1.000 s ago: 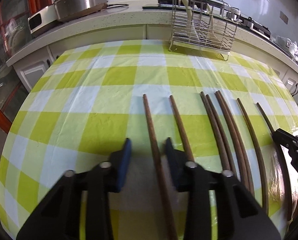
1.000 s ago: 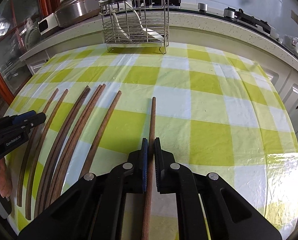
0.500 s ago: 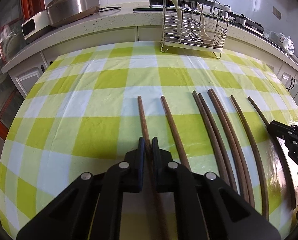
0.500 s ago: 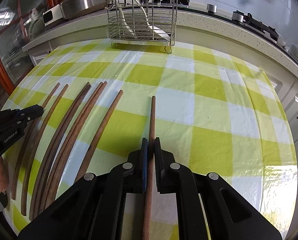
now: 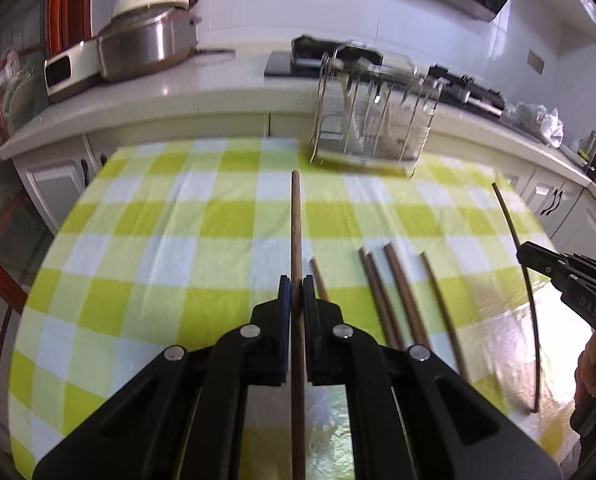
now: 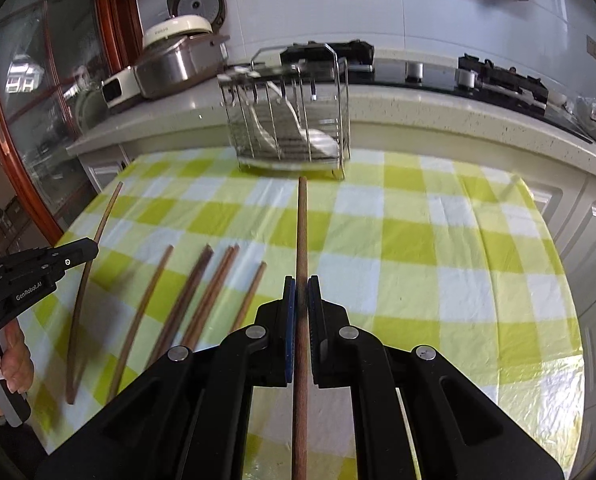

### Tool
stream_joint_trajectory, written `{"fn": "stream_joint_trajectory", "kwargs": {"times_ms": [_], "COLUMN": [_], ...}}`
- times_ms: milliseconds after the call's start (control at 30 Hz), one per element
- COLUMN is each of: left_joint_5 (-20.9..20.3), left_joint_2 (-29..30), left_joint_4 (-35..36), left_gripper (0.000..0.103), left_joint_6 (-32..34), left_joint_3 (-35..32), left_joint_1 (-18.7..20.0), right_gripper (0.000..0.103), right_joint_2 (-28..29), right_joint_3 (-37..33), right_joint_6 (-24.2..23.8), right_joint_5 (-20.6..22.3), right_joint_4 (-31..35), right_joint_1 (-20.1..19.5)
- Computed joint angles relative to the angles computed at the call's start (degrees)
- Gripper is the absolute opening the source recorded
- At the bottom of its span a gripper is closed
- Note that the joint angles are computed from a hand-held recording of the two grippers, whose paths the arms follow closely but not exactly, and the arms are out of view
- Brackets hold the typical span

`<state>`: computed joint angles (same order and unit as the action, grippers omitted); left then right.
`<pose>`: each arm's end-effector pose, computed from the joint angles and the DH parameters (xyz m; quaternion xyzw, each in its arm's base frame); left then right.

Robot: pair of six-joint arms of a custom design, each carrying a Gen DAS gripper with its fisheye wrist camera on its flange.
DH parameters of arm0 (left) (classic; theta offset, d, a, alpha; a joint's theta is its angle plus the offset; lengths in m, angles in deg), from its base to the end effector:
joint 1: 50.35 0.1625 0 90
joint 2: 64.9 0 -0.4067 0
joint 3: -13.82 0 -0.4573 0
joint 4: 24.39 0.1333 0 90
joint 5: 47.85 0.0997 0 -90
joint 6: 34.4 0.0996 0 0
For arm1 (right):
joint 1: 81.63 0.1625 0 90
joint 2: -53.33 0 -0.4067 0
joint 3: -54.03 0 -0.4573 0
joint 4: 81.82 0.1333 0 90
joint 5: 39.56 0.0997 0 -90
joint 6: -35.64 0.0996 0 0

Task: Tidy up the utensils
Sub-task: 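Lift both chopsticks upright and carry them above the wire rack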

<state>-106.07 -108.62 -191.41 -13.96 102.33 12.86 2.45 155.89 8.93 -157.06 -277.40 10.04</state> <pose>-0.1713 -0.7514 0.1030 0.3005 0.8771 -0.2811 0.2478 0.1069 -0.6715 0.1528 0.1059 -0.8635 0.3891 0.3028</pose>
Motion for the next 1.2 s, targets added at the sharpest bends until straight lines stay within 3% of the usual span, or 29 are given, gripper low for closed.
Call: {"fn": "stream_joint_trajectory", "kwargs": {"times_ms": [533,767,1200], "left_joint_5": [-1.98,-3.0,-6.39], "left_joint_2": [-3.4,-3.45,2.19], "left_joint_4": [-6.97,-9.24,-9.71], "left_gripper": [0.006,0.006,0.006], "left_joint_6": [4.36,6.54,6.86], "left_joint_3": [2.27,1.69,-9.09], "left_joint_1": [-3.24,-4.31,-3.7], "right_gripper": [0.007,0.007,0.007], "right_joint_2": [-2.77,-2.19,-0.05], "right_joint_3": [0.62,-0.15,-7.46], "right_joint_6": [-4.08,-6.0,-7.39], "right_joint_5": [2.91,2.14,4.36], "right_joint_4": [-7.55,-9.37,-9.45], "right_joint_1": [3.32,4.18,4.01]}}
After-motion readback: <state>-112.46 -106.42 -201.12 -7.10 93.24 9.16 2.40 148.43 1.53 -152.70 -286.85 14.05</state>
